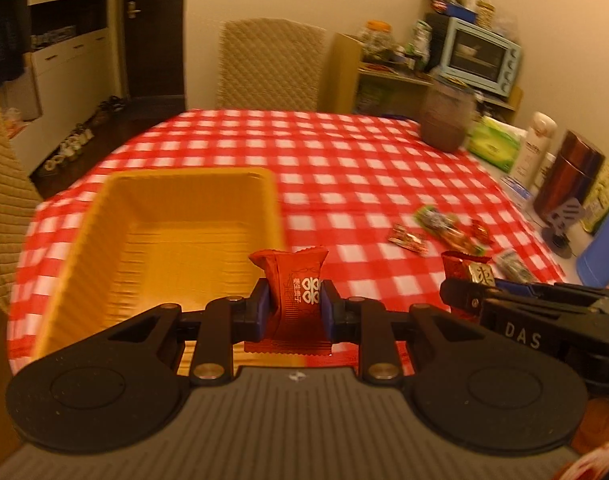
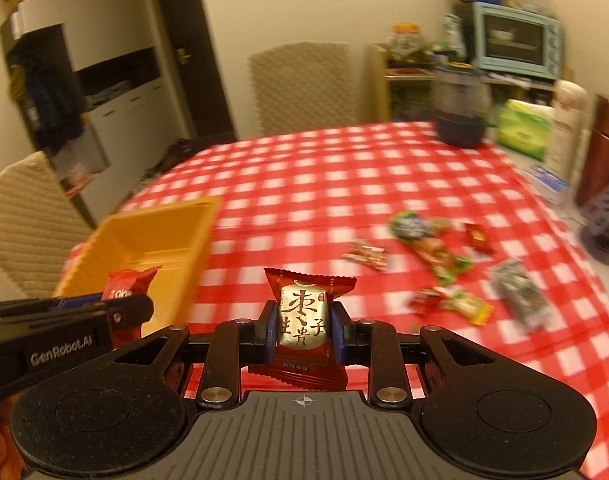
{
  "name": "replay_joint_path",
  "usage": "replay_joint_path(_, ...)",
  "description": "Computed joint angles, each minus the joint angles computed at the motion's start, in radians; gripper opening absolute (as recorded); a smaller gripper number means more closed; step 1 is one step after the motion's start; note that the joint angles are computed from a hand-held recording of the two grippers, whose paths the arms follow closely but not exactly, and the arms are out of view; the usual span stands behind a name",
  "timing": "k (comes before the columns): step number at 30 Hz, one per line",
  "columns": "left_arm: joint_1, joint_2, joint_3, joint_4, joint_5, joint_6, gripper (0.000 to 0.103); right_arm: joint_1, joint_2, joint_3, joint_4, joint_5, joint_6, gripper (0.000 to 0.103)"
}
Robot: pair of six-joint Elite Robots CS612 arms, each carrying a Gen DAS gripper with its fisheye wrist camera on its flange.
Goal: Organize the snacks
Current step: 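Carry both held snacks over the orange tray, then open both tools to drop the snacks into the orange tray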
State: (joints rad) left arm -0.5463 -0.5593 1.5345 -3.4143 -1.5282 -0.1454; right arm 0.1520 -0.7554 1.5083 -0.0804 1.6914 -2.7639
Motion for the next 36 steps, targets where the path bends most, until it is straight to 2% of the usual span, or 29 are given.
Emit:
replay_joint_path(9,0.066,-0.013,0.004,0.015,0.026,-0.002,0.023,0.042,0.047,-0.113,0.041,-0.073,-0.049,0.027)
replay_joint_path(16,0.097,0.001,-0.020,0.051,0.027,-0.004,0.023,0.055,0.100,-0.204,0.097,-0.119,-0.072,0.027)
replay_joint_path(23,0.107,0.024,-0.054,0.088,0.012,-0.008,0.025,0.062,0.134,-0.256,0.133,-0.130,-0.070,0.027)
replay_joint_path(24,0.108,0.027,-0.058,0.093,0.016,-0.010,0.031,0.064,0.136,-0.260,0.137,-0.129,-0.068,0.027)
replay_joint_path(26,0.109,0.029,-0.057,0.090,0.026,-0.007,0.033,0.063,0.141,-0.266,0.145,-0.131,-0.067,0.027)
replay_joint_path(31,0.116,0.023,-0.051,0.099,0.032,-0.038,0.033,0.065,0.144,-0.270,0.149,-0.133,-0.056,0.027)
replay_joint_path(36,0.117,0.011,-0.037,0.070,0.039,-0.047,0.037,0.063,0.143,-0.276,0.144,-0.159,-0.048,0.027)
